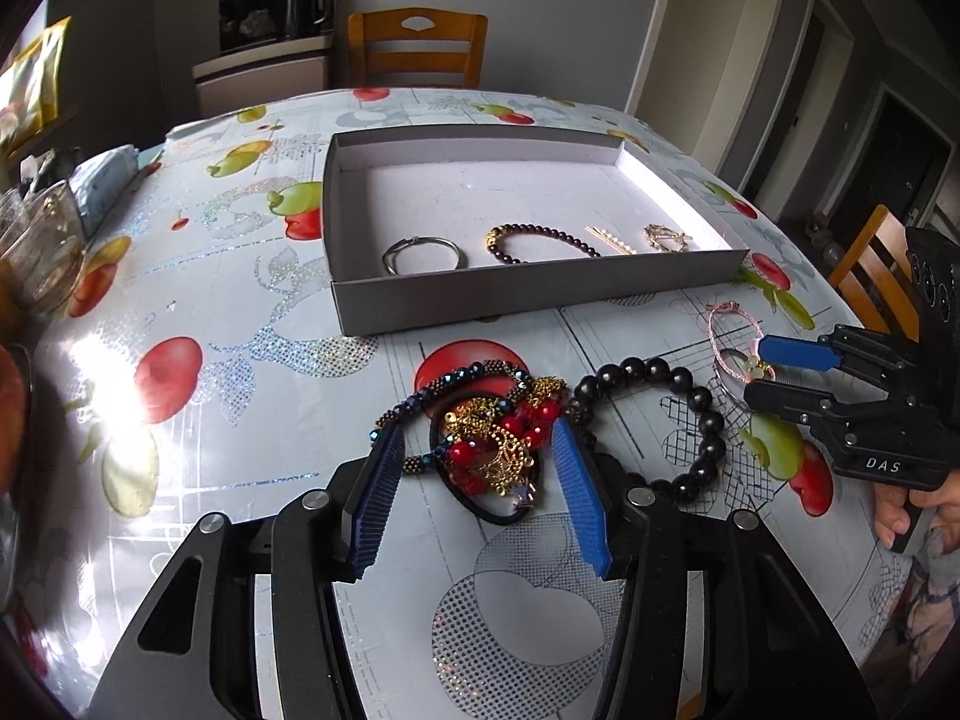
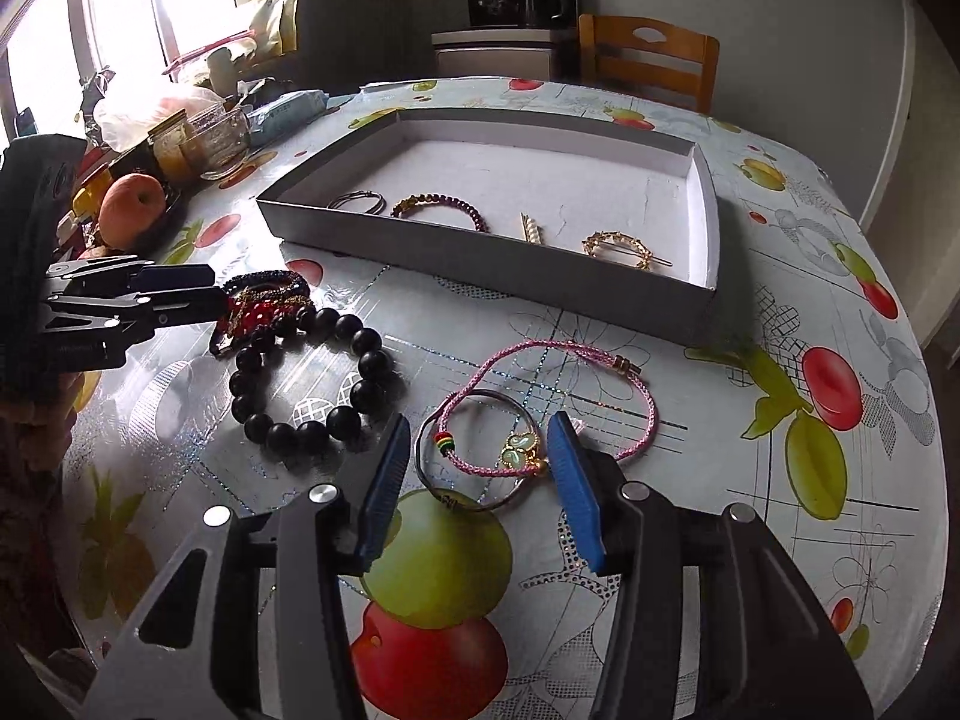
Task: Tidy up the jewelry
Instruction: 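Grasp the red charm bracelet with the left tool while the right grasps the pink bracelet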
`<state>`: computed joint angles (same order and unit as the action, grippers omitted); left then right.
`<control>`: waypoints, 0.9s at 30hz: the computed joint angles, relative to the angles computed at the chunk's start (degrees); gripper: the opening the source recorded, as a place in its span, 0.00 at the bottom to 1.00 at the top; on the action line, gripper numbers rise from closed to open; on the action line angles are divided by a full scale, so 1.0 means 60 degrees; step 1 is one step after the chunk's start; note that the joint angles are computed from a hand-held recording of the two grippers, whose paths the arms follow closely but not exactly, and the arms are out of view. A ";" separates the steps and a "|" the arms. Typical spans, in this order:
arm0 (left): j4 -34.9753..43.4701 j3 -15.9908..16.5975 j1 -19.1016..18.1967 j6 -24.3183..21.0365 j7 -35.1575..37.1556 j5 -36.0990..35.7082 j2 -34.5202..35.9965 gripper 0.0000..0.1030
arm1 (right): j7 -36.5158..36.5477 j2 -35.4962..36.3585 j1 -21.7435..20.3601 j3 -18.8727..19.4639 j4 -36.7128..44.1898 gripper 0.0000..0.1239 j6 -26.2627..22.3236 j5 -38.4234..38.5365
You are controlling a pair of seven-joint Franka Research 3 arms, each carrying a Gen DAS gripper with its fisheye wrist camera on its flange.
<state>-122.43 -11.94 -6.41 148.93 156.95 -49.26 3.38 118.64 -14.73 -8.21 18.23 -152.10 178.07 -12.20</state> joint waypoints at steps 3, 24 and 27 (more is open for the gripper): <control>0.0015 -0.0030 -0.0026 0.0056 -0.0034 0.0105 0.0060 0.51 | 0.0040 0.0031 -0.0131 0.0112 -0.0009 0.36 0.0058 -0.0122; 0.0038 -0.0167 -0.0007 0.0218 -0.0100 0.0314 0.0204 0.36 | -0.0621 -0.0142 0.0185 -0.0237 -0.0262 0.05 0.0304 0.0942; 0.0077 -0.0153 0.0074 -0.0059 0.0143 -0.0006 0.0152 0.23 | -0.0540 -0.0263 -0.0120 0.0023 -0.0308 0.06 0.0343 0.0954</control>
